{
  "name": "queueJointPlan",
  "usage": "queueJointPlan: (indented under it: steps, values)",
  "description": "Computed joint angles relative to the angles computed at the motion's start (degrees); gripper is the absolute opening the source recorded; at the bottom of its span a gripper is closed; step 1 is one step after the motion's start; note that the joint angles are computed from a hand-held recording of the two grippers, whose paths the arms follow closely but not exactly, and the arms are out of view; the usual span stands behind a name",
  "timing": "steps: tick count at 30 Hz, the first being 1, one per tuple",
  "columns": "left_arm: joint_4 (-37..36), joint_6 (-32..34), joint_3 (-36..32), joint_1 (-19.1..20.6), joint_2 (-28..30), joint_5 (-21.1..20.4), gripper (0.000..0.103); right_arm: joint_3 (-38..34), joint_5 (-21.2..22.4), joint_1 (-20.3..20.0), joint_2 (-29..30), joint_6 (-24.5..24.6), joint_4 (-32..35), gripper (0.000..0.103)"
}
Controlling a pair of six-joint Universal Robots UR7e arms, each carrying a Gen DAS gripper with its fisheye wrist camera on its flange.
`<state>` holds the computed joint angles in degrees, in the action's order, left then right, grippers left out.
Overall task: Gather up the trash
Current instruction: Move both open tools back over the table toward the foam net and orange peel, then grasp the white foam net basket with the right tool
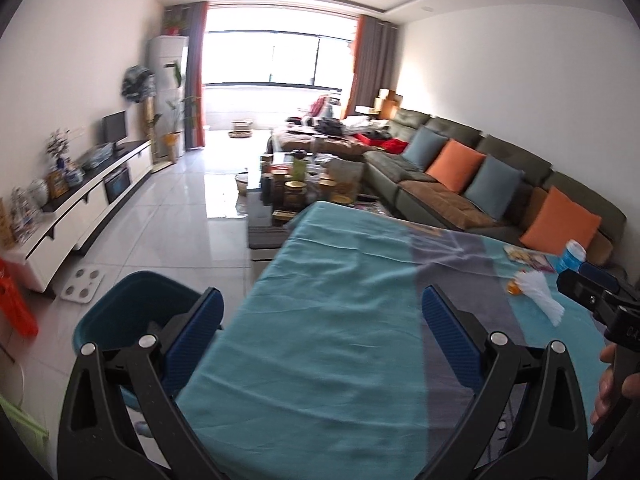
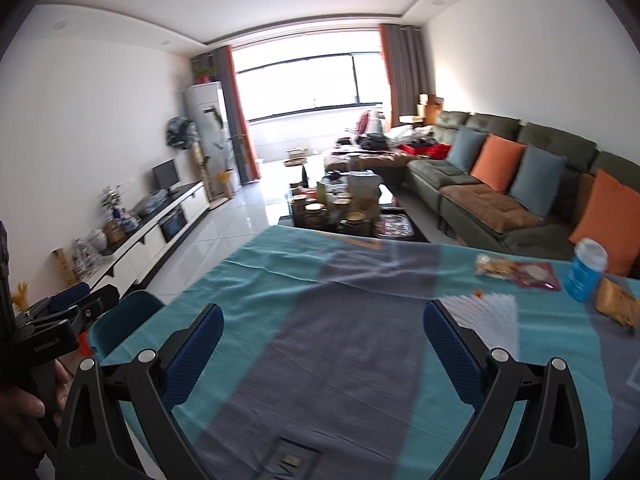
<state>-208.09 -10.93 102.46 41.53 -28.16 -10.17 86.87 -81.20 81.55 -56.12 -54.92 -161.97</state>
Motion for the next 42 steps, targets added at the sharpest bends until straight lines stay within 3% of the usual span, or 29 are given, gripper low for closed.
queueJointPlan:
  steps: [9,21,31,42]
  values:
    - [-3.1,10.0,-7.7,0.7,4.5,-5.5,0.098,-0.2,-0.8,-2.8,-1.1,3.2,-3.8,0.096]
    - [-0.6,17.0,-17.0,1.8,9.5,-12.4,0.098,-2.1,-3.5,-4.7,-0.9,4.7,-6.8,0.096]
    - [6.9,17.8,-23.7,3.2,12.7,-17.0,0.098,-6.0,-6.3,-4.9,1.1,4.2,-5.4,0.096]
    - [17.3,15.0,-29.4,5.8,14.9,-21.8,0.098,-16.4,-12.2,-4.2,7.1,3.2,3.9,0.096]
